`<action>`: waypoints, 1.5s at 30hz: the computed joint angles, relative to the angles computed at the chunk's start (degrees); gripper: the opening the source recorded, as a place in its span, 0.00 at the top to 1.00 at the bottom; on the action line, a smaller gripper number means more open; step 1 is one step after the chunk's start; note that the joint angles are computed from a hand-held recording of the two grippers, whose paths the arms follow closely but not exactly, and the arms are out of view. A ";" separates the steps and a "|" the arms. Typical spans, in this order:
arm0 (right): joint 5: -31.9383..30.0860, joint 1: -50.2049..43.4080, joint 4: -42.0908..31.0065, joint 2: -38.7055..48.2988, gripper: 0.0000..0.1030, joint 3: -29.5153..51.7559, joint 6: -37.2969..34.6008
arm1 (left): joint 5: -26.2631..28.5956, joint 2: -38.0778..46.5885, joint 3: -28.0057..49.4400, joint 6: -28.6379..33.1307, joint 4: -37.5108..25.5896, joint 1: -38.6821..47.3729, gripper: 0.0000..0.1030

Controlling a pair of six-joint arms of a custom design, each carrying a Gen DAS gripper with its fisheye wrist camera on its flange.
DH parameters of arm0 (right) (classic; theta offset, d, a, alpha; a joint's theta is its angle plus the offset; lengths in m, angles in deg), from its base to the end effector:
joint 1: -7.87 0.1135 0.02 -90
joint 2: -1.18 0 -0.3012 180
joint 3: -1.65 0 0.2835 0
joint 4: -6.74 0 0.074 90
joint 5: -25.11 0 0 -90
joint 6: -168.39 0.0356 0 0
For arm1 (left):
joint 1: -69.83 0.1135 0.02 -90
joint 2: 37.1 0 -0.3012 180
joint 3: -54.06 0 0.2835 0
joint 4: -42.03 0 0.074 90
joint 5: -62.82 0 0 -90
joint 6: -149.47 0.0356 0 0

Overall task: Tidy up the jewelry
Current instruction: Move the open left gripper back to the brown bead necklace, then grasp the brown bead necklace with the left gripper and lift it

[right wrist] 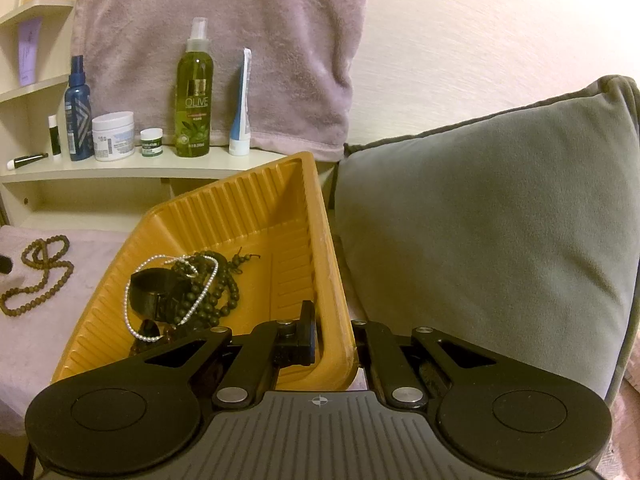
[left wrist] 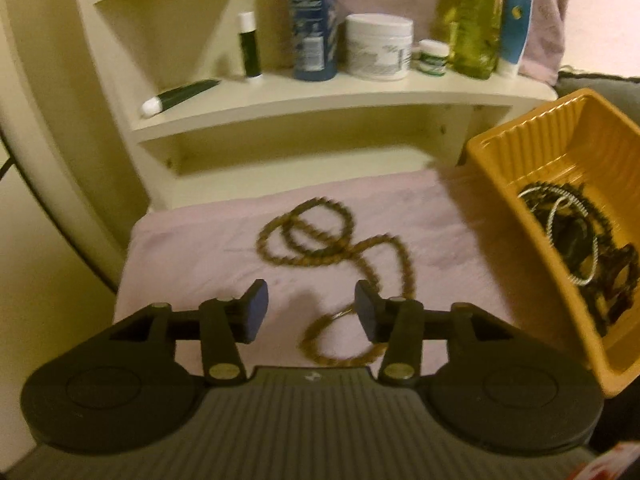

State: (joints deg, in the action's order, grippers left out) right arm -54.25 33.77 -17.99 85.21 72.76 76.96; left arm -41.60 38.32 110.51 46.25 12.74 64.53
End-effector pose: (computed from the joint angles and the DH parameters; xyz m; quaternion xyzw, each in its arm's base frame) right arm 0.3189 0.1475 0.2831 -0.1714 0.8780 0.0118 0.4469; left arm 0.2841 -0.0175 0.2319 -0.1086 0.9217 0.0589 0.3677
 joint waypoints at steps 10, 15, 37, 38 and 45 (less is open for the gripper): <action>-0.26 -0.38 -0.02 0.11 0.94 -0.07 -0.26 | 3.10 -1.00 -5.32 3.27 7.09 1.29 0.44; -0.22 -0.56 0.02 0.29 0.94 -0.10 -0.34 | 5.02 2.09 -4.42 3.58 10.48 1.83 0.51; -0.14 -0.73 -0.86 0.41 0.94 0.25 -0.63 | 5.43 12.41 2.31 1.38 11.10 -0.24 0.95; -0.18 -0.75 -0.83 0.36 0.94 0.23 -0.66 | 5.25 11.48 2.09 1.90 10.83 -0.20 0.95; -0.27 -0.55 -0.26 0.42 0.94 0.16 -0.74 | 6.19 3.54 2.80 5.14 6.86 1.57 0.95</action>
State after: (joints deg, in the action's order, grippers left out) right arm -54.53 33.21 -18.25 85.63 72.93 76.22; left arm -35.41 41.86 113.31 51.39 19.60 66.10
